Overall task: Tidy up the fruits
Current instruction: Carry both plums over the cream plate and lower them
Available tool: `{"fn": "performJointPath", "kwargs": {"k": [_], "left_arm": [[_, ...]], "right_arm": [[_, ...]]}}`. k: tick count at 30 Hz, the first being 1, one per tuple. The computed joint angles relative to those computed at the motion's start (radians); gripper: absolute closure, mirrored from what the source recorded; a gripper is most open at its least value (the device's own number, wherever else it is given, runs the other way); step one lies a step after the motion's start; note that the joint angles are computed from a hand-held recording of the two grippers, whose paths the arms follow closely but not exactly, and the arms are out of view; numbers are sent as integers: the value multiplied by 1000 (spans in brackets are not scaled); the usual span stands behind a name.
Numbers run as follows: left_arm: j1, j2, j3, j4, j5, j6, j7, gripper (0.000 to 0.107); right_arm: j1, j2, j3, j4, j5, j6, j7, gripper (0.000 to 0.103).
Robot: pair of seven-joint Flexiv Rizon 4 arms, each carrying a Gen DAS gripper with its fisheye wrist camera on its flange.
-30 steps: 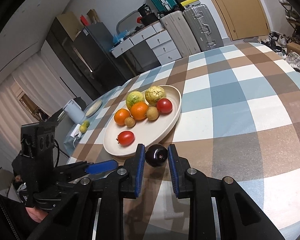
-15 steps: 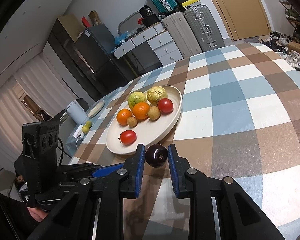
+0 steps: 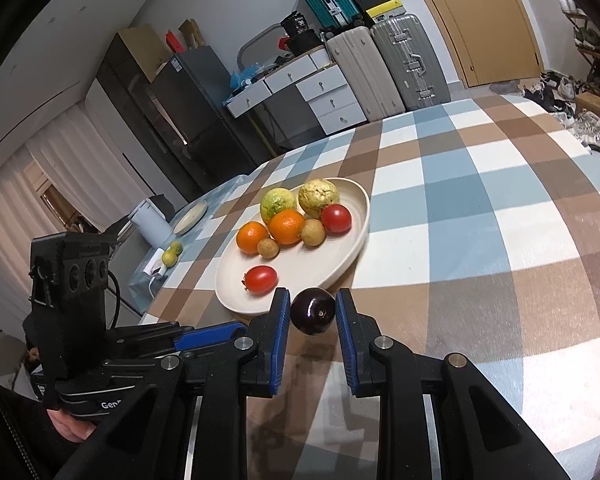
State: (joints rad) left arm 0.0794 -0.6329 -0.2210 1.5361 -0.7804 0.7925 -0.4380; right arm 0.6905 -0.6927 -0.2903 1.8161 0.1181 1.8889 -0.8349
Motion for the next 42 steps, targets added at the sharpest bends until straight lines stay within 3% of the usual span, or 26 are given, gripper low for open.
{"fn": "performJointPath", "kwargs": {"k": [5,19,32,42], "left_arm": [[14,-13,-5,-32,-18,-1,3,85],[58,-139,-14,-248,6,2,-92,85],[56,-250,-24,-395,82,-54,-172,85],[50,-311,-24,-478,123,-100,-223,85]], "right_arm": [[-7,-7,-3,-39,-25,-23,-4,79],[-120,-67,84,-216,-180,-121,25,79],[-268,-164,254,-421,-331,-273,41,79],[-337,-236,362,-544,-355,-413,3,79]]}}
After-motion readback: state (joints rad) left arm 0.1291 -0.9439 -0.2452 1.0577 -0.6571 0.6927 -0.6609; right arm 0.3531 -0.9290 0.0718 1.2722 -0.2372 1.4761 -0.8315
